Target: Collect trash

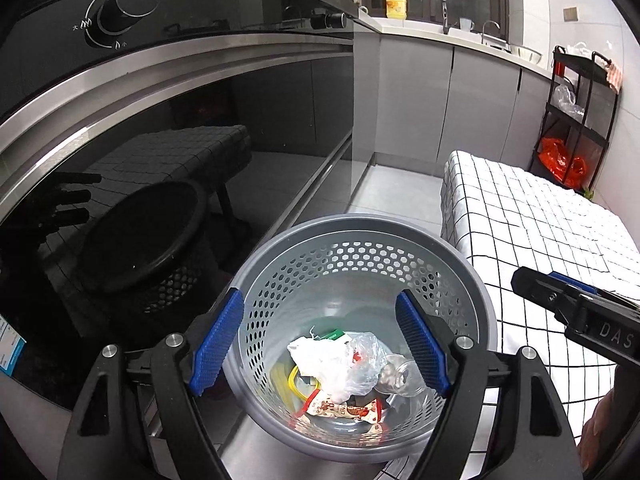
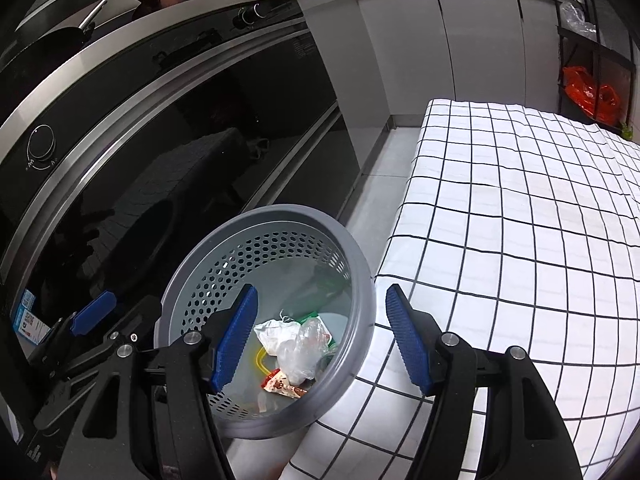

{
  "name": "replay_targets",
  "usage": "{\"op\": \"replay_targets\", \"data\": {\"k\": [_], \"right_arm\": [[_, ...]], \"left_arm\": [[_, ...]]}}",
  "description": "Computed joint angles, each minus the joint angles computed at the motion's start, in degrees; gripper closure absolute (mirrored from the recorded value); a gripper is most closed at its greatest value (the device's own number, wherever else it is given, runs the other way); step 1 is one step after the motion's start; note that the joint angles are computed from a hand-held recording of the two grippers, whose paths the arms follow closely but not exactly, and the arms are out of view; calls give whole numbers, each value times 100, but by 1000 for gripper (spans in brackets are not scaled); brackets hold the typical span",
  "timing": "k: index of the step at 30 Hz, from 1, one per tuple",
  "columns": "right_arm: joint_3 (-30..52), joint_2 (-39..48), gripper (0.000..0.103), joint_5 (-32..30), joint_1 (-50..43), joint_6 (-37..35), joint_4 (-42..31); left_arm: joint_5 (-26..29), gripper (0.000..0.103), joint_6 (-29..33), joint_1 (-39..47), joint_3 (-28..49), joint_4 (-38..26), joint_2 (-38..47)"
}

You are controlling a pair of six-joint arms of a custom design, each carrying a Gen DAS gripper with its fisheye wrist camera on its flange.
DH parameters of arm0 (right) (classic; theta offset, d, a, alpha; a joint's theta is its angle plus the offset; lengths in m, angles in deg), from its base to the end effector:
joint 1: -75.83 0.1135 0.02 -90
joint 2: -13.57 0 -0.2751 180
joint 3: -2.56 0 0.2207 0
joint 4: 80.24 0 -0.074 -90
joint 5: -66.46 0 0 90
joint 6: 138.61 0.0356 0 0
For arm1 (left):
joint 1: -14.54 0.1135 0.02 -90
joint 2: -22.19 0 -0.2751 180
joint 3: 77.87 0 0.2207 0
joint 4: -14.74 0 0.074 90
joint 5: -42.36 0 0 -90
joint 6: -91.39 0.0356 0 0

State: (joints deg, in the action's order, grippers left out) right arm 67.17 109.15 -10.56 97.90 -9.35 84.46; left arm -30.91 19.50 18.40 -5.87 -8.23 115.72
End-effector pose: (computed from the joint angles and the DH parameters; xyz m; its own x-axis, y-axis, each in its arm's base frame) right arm 0.2913 0.1095 0.1952 -0.6592 0.3982 -0.6379 0.2517 0.9162 0.3118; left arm 0.3193 0.0113 0.2313 -0.6210 0.2565 -0.7406 0.3508 0.9360 0.0299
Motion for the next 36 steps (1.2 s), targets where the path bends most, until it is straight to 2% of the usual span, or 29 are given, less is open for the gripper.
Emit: {"op": "replay_targets", "data": {"k": [15,29,36], "right_arm": [[-33,-132,39,549,373,89,-251],[21,-237,37,780,471,59,-395],[87,-231,34,931,564,5,-478]], "left_arm": [[100,17,-26,54,-74,89,-101],[34,8,-88,26,-141,206,-154],[30,7,-120,47,-90,161,-115]]}}
